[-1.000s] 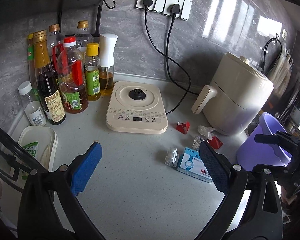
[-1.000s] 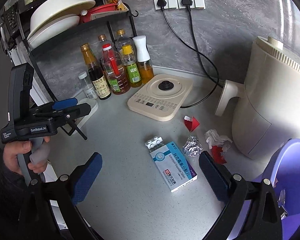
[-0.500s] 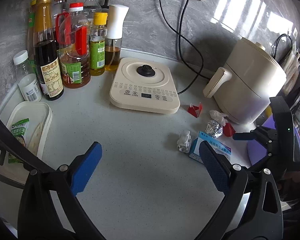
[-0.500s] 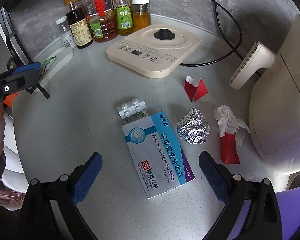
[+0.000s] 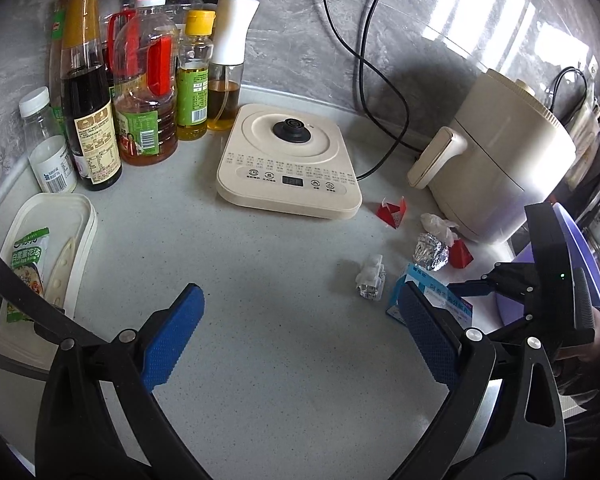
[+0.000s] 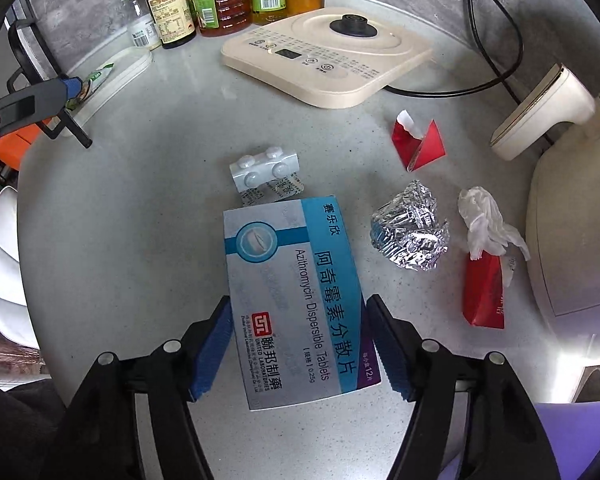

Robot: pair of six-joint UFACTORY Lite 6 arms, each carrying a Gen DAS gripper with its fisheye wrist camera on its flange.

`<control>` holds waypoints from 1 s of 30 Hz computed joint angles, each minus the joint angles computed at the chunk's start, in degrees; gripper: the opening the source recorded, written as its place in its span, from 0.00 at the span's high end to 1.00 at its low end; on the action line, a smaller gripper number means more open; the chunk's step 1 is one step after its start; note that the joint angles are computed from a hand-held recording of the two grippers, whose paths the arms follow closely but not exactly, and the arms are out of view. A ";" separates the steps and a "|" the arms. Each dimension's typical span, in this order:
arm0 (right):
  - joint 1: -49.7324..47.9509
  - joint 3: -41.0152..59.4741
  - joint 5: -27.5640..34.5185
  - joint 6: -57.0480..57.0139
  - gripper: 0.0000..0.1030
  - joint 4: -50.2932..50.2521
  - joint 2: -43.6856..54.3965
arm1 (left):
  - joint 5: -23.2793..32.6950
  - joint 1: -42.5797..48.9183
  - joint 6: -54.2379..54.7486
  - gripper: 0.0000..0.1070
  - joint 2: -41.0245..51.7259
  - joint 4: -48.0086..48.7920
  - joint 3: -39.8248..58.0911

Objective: Collect trash
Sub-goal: 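Grasp the white-and-blue medicine box with the right tool, then carry the box to the bucket with the right tool while the left tool grasps the blister pack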

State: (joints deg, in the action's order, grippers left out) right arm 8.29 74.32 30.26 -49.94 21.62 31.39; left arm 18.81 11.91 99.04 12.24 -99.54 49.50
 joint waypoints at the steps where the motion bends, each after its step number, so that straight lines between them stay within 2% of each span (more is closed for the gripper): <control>1: -0.46 -1.12 0.13 -0.97 0.36 1.61 -1.54 | 0.10 -0.19 0.34 0.10 -0.02 -0.04 0.19; 6: -2.47 -6.19 0.98 -2.89 0.36 7.04 -10.96 | 1.66 -0.92 1.54 0.11 2.67 -0.49 2.95; 9: -3.35 -8.25 0.92 -1.80 0.36 8.02 -15.77 | 2.56 -1.46 -0.69 0.19 6.26 2.02 6.37; 21: -7.30 -9.96 1.60 6.50 0.36 4.58 -26.63 | 5.84 -6.19 -8.24 0.38 21.62 12.75 21.51; 28: -12.04 -8.58 4.56 9.02 0.36 3.82 -32.89 | 6.05 -10.31 -14.97 0.44 30.62 20.41 29.97; 30: -14.20 -8.47 5.91 7.61 0.36 5.22 -35.19 | 6.05 -11.46 -19.06 0.60 33.45 23.96 32.87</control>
